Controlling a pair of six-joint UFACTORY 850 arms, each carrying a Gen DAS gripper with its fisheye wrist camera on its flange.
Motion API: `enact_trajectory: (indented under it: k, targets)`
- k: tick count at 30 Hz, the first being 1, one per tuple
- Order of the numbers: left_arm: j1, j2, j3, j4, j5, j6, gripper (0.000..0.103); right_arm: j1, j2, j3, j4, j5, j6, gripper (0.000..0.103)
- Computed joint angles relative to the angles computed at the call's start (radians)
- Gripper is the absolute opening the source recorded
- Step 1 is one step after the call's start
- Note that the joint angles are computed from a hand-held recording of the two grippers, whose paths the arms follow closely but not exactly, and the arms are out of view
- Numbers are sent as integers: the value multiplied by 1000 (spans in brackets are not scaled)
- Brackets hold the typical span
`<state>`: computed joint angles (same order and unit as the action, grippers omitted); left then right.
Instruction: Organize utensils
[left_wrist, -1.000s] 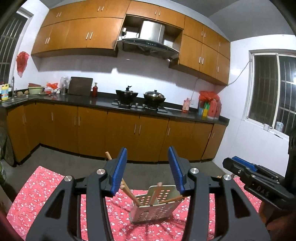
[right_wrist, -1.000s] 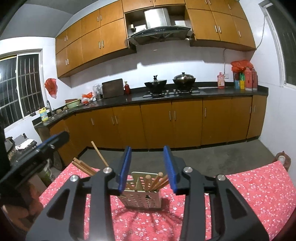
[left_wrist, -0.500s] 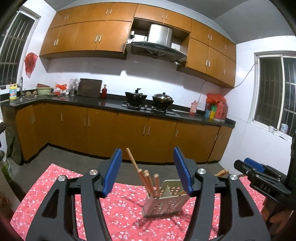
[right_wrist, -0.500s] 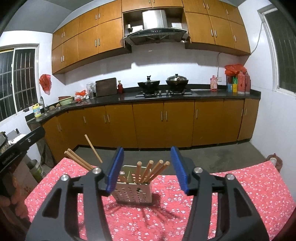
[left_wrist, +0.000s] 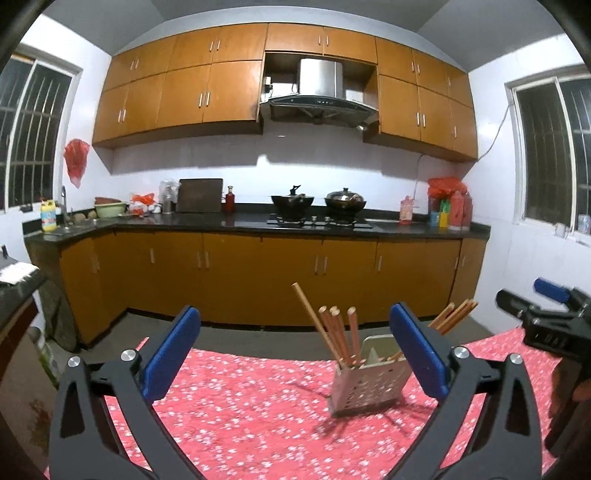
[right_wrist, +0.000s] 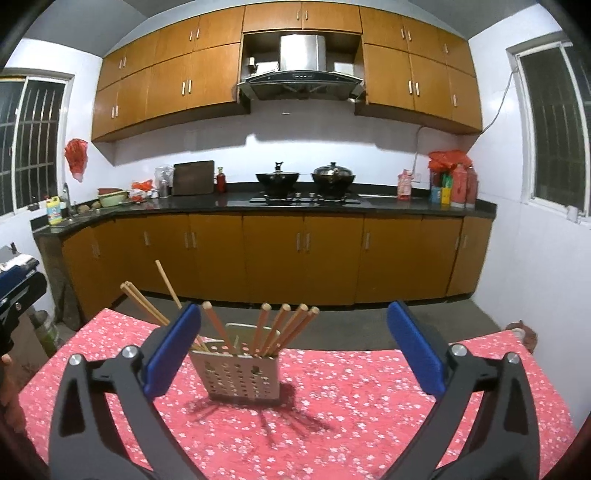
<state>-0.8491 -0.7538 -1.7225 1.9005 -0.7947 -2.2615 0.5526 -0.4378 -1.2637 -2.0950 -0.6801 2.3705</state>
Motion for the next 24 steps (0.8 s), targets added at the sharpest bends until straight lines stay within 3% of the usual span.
enact_trajectory:
  k: [4,11,17,24]
  targets:
    - [-10,30,64,-8,-22,-7,101,28,19,41,56,-71,-42,99]
    - [-37,87,207,19,-81,-108,101,95,78,196,3,-195,55,99]
    - [-78,103,298,12,-136,-165,101,133,86,281,-12,-219,168,99]
    - [-122,90,338,11,-190,-154,101,185,55,332,20,-305,229,99]
